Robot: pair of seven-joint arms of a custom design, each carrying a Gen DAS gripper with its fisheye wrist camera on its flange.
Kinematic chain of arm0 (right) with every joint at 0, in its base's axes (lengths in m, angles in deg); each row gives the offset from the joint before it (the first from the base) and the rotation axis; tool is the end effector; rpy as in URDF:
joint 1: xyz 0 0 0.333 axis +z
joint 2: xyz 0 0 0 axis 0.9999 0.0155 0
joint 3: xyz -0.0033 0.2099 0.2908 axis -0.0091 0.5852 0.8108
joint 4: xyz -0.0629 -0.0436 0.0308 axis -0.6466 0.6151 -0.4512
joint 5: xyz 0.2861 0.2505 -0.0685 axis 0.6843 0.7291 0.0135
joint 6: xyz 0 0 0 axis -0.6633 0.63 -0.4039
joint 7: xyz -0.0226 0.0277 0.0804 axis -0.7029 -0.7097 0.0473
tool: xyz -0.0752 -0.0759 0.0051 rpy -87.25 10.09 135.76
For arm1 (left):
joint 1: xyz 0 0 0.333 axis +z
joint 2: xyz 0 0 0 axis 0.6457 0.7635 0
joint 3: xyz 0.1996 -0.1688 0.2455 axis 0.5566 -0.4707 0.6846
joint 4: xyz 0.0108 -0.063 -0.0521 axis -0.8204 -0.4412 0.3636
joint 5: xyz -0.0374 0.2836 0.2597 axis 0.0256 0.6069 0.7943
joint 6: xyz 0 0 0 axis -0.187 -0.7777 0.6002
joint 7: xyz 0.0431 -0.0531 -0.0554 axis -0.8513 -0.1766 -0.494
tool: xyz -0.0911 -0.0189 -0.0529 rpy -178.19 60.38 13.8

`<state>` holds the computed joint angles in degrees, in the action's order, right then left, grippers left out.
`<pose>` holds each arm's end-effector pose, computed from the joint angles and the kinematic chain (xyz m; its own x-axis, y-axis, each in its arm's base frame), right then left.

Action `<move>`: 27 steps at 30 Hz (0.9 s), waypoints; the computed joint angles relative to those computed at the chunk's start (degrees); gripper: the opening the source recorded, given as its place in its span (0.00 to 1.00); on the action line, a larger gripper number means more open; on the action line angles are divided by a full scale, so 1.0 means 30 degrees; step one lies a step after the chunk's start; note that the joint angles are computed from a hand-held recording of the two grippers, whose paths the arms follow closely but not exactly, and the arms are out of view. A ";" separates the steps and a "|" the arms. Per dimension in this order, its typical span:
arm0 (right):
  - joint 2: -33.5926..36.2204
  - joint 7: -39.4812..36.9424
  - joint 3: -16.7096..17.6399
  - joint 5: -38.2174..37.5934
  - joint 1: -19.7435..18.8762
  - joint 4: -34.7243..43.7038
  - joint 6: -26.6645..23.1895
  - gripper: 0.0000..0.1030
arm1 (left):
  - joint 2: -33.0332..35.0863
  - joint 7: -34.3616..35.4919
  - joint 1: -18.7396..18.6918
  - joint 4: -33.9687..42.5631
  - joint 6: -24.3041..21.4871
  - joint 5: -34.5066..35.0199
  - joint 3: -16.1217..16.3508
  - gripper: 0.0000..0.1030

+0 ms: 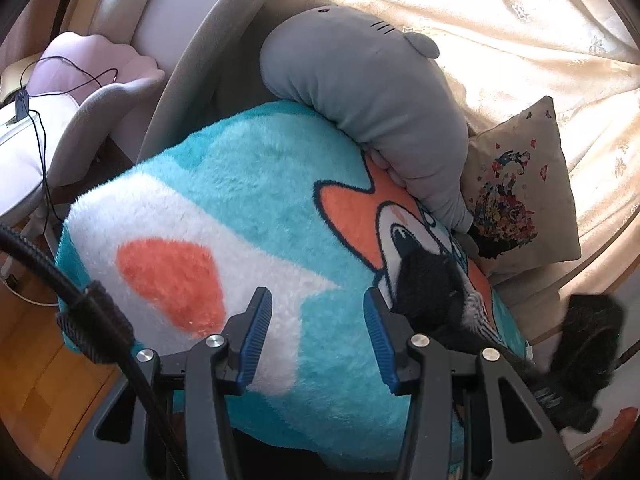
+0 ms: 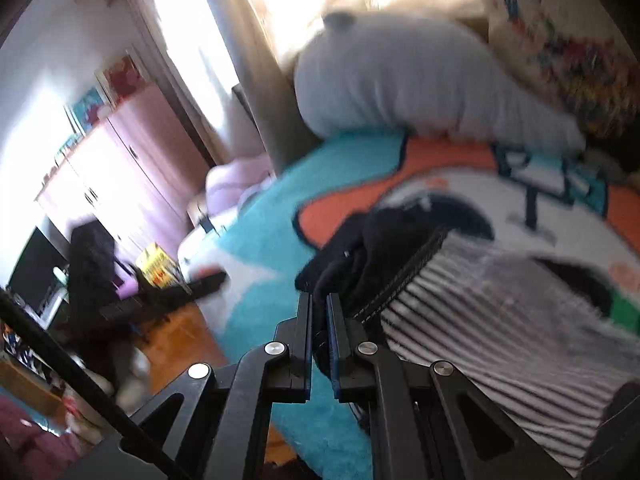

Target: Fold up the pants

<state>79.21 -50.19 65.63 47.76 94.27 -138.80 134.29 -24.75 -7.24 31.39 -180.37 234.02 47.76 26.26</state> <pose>0.7678 0.2207 0.3808 0.7601 -0.5562 -0.3361 -0.5881 -0.3687 -0.7199 0.6150 -0.2128 0.3953 0.3657 -0.7237 0.5853 -0.5060 -0.6824 -0.5276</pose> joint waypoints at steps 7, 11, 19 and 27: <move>0.1667 0.2127 -0.0126 -0.1139 -0.0150 0.1863 -0.1651 0.12 | 0.0670 0.2598 -0.0454 0.2088 0.0170 -0.1348 -0.0074 0.52; -0.0456 -0.1553 0.0959 0.2263 -0.1817 -0.1344 0.1557 0.21 | 0.2355 0.6616 -0.0795 0.4719 0.0883 -0.4197 -0.0370 0.54; 0.2020 0.3053 -0.0788 0.2193 -0.2079 0.1985 0.2075 0.21 | 0.9321 2.0852 0.0847 1.2911 -0.3869 -1.3149 -0.7010 0.55; 0.2586 0.6146 -0.1981 -0.0484 -0.3174 0.1949 0.5694 0.15 | 1.0281 2.3506 -0.0643 1.4396 -0.6424 -1.5363 -0.5545 0.48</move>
<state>86.97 -31.75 59.68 46.31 84.75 -132.95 151.37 6.09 63.28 29.46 -137.18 214.75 1.67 9.62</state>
